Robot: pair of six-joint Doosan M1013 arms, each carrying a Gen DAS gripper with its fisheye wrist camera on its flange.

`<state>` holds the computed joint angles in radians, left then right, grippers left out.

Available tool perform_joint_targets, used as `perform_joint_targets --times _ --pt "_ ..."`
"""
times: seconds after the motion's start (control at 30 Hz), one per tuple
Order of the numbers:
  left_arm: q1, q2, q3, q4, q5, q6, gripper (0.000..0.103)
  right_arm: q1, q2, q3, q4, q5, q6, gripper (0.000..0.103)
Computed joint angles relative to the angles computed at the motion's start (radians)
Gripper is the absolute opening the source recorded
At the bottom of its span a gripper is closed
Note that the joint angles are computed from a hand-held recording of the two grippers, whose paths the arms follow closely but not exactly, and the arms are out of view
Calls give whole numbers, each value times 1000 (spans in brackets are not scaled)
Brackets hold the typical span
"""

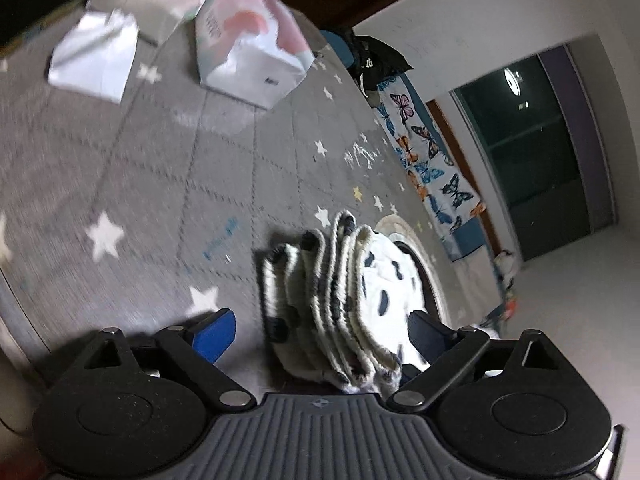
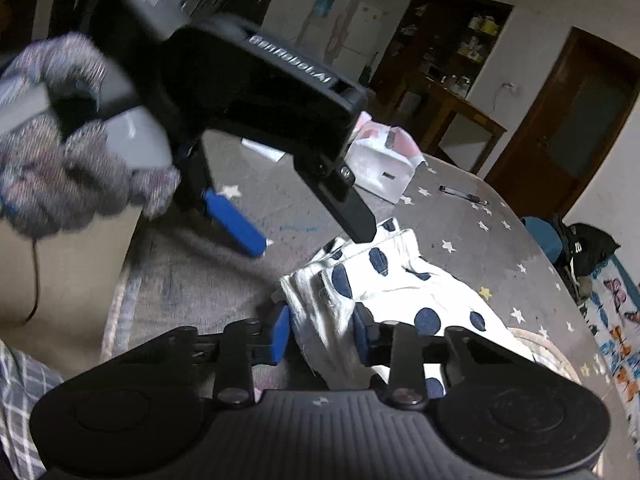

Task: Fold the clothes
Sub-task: 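Grasp the folded edge of the polka-dot pants stack with the left gripper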

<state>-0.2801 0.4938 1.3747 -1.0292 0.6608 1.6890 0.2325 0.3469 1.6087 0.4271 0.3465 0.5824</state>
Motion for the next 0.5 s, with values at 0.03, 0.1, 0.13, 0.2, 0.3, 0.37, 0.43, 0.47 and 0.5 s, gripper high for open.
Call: perform_joint_targets --times 0.03,0.1,0.13,0.2,0.3,0.37,0.43,0.47,0.5 --pt "0 3 0 -21 5 -3 95 -3 -2 0 23 2 -6 28" --pt "-1 5 2 -50 5 -10 95 -8 -6 2 61 -5 -17 25" --pt "-3 6 4 -63 3 -14 96 -12 -8 2 83 -4 -25 24" --pt "-4 9 8 -106 3 -13 96 -18 -13 6 128 -8 -45 23" --pt "-6 19 5 -164 -2 -18 97 -28 -20 7 183 -6 -66 22" --pt "-11 28 -4 -176 -9 -32 97 -30 -24 10 198 -8 -74 22" --pt "-15 37 -13 -188 -13 -34 97 -32 -30 16 217 -8 -89 22" --pt "-17 41 -17 -198 -13 -30 96 -32 -32 20 219 -10 -94 22" --pt "-18 44 -19 -207 -13 -25 96 -31 -35 23 222 -12 -100 22"
